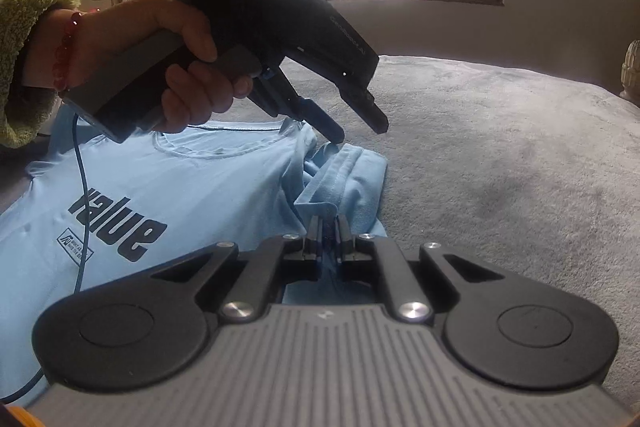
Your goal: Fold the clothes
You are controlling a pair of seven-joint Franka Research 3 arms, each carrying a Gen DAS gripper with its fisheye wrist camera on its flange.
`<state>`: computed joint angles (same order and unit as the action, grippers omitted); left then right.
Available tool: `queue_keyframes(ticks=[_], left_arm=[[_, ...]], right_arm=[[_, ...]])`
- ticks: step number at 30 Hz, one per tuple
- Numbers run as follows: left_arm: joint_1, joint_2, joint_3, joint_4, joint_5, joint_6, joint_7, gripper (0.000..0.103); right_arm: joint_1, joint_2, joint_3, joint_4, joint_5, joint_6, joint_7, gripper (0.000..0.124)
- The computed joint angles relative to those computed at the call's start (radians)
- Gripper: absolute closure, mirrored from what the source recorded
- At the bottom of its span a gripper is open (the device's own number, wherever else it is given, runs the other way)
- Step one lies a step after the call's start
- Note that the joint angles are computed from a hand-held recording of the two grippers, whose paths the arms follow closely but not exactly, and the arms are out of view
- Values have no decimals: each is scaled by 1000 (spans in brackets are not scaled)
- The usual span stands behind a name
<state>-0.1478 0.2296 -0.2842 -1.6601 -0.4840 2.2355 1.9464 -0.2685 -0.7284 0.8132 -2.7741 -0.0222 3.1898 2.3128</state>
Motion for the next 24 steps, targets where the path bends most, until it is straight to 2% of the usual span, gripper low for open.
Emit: queue_keyframes(ticks=[3,10,13,14,16,19,24], left_arm=[[-10,12,2,13,38,-8,-22,69],[-19,27,-1,38,88,-53,-32,73],[-24,24,-2,29,102,-45,-40,86],[-22,18,-5,21,95,-36,-33,93],[-24,6,-9,5,90,-7,-18,96],[-32,-8,-17,-15,56,61,-7,98],[-53,8,-42,-13,-25,179,-29,98]], right_arm=[[-10,-12,17,2,-3,-1,5,119],[-20,-48,33,-4,-6,-4,25,119],[-27,-55,41,-5,-6,-9,36,120],[-33,-64,48,-5,-5,-14,44,119],[-46,-87,62,-6,-4,-29,66,120],[-96,-157,103,2,-6,-90,135,120],[-178,-284,156,26,-12,-286,319,120]])
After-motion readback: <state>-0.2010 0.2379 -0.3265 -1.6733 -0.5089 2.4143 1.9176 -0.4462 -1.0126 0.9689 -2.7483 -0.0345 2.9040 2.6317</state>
